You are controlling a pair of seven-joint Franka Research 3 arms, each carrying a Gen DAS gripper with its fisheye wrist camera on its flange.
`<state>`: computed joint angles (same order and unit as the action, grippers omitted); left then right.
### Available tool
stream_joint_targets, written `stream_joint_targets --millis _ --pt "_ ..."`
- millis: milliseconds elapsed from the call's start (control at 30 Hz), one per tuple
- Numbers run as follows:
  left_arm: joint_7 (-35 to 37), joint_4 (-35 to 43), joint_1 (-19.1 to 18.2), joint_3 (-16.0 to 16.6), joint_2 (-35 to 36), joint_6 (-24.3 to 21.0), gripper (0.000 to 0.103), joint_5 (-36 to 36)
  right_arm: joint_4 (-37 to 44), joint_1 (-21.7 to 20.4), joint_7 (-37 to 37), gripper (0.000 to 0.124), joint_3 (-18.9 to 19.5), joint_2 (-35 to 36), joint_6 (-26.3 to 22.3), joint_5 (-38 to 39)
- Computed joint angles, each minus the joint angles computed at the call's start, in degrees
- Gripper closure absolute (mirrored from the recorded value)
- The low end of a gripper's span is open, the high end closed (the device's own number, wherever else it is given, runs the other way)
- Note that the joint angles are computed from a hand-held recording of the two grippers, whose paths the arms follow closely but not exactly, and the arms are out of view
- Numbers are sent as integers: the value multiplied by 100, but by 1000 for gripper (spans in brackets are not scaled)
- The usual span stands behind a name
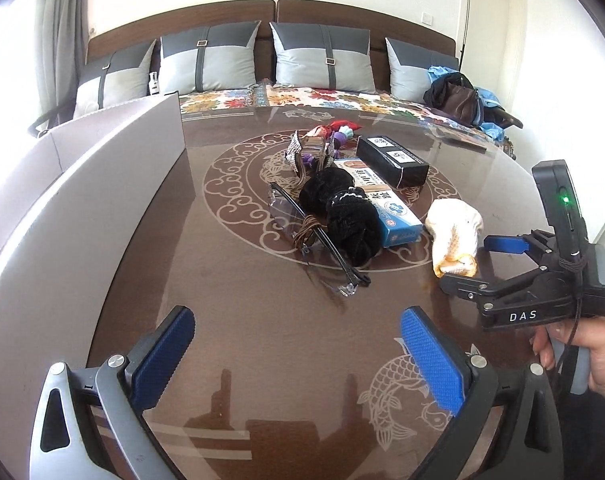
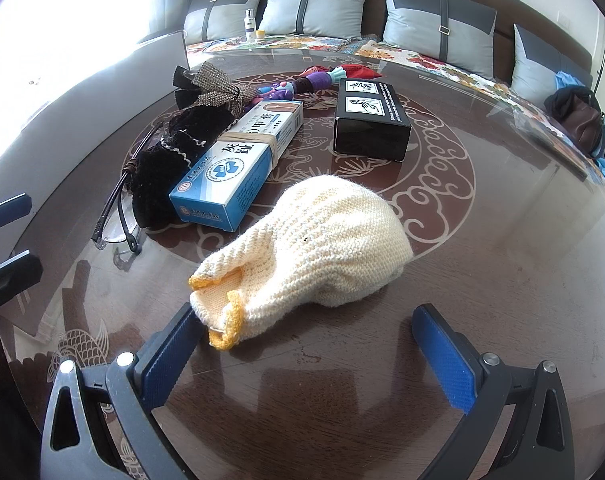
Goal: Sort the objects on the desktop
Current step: 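Move the left tool toward the eyeglasses with the brown cord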
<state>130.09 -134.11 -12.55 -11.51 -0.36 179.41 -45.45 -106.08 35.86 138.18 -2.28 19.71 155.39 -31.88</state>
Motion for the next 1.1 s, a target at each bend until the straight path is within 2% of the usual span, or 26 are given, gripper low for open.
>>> stream_joint_targets --millis 133,500,800,1100 --pt "676 -44 -144 74 -133 -73 0 -942 -2 3 -1 21 -2 -1 0 2" --pt "968 -130 -299 170 -183 -168 0 -1334 -8 5 3 21 -6 -3 4 -2" --pt "711 -87 -210 182 -168 -271 0 -1167 -14 6 7 21 -6 -8 5 -5" --pt "-377 309 20 125 90 -719 0 -161 -17 4 11 21 -4 -9 8 -9"
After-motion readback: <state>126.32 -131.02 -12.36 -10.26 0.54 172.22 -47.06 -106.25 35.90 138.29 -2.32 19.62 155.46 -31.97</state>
